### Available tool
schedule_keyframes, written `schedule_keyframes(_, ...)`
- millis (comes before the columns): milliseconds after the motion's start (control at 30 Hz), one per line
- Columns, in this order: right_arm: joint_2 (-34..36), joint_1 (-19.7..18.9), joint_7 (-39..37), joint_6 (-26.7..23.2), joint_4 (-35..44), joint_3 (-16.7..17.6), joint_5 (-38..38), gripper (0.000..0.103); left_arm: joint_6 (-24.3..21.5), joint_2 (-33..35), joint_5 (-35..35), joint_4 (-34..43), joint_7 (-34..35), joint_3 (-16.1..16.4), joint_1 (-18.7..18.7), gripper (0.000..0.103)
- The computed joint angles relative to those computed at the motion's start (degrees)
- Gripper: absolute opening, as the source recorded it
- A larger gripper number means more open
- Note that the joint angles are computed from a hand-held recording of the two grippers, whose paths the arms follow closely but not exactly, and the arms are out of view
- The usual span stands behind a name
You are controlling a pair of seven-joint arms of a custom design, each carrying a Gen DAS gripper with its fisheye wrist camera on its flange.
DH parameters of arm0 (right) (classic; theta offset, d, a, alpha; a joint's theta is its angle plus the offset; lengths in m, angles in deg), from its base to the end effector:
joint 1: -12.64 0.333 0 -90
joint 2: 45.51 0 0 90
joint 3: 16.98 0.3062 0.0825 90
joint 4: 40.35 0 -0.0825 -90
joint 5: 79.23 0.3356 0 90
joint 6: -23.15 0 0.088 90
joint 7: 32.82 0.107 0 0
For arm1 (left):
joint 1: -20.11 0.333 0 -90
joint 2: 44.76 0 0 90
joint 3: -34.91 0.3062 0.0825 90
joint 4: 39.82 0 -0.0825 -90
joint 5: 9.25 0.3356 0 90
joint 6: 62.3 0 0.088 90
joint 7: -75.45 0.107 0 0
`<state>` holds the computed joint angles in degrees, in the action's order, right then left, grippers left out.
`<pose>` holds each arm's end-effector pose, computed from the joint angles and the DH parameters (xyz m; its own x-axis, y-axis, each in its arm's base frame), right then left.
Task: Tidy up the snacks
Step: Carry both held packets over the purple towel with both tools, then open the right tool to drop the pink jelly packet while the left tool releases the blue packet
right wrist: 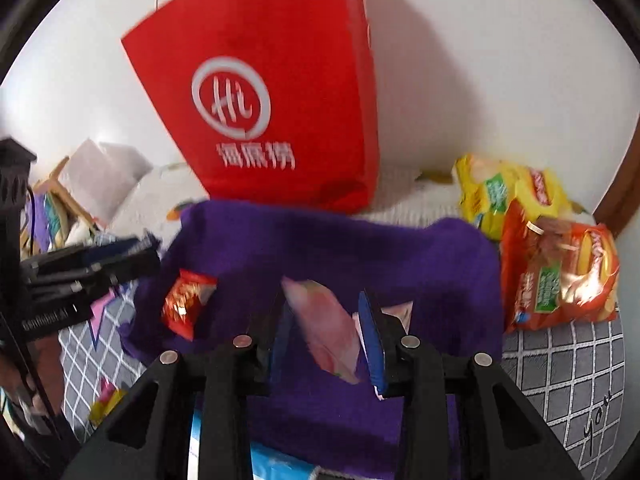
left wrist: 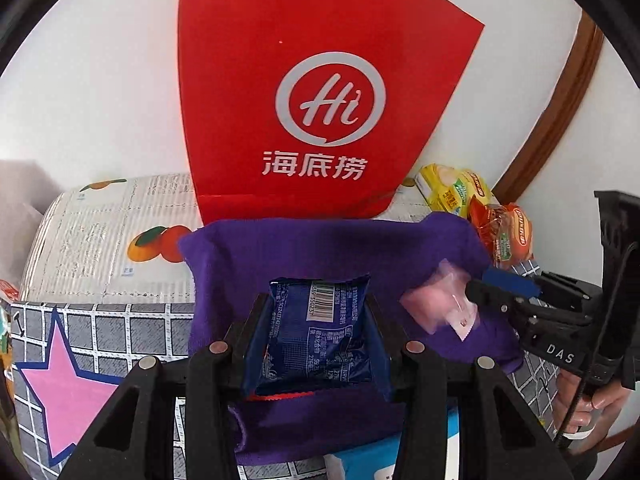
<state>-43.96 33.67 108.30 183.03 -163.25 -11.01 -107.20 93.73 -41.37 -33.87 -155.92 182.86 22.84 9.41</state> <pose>0.4759 0.2661 0.4746 0.0334 -0.9895 -0.1407 -0.7924 0.0596 -0.6071 0.5285 -0.2026 0.5044 -0.4087 -0.8901 0.2016 -0.7650 0.2137 -0.6075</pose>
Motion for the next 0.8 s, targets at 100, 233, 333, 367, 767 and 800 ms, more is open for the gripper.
schedule_keyframes(100,0.5,-0.2,-1.0,0.2,-0.1,0.0,1.0,0.029,-0.1,0.1,0.0,0.0,0.1,0.0,0.0,0.042)
schedule_keyframes(233,0.9,-0.1,-2.3,0.0,-0.2,-0.1,2.6,0.028,-0.2,0.6,1.0,0.3,-0.6,0.0,-0.1,0.042)
schedule_keyframes(333,1.2,0.0,-2.1,-0.9,0.2,-0.2,1.5,0.028,-0.4,1.3,2.2,0.7,-1.8,0.1,-0.2,0.042)
schedule_keyframes(367,1.4,0.0,-2.1,-1.3,0.4,-0.2,1.3,0.028,-0.6,1.7,2.8,0.9,-2.3,0.1,-0.3,0.042)
schedule_keyframes(767,-0.3,-0.8,1.5,-3.1,-0.7,-0.9,-1.5,0.028,-4.6,6.3,7.0,4.0,-6.8,0.4,-0.4,0.042)
schedule_keyframes(800,-0.7,-1.0,1.9,-2.9,-0.9,-0.8,-1.9,0.028,-4.6,6.6,8.0,4.1,-7.6,0.6,-0.5,0.042)
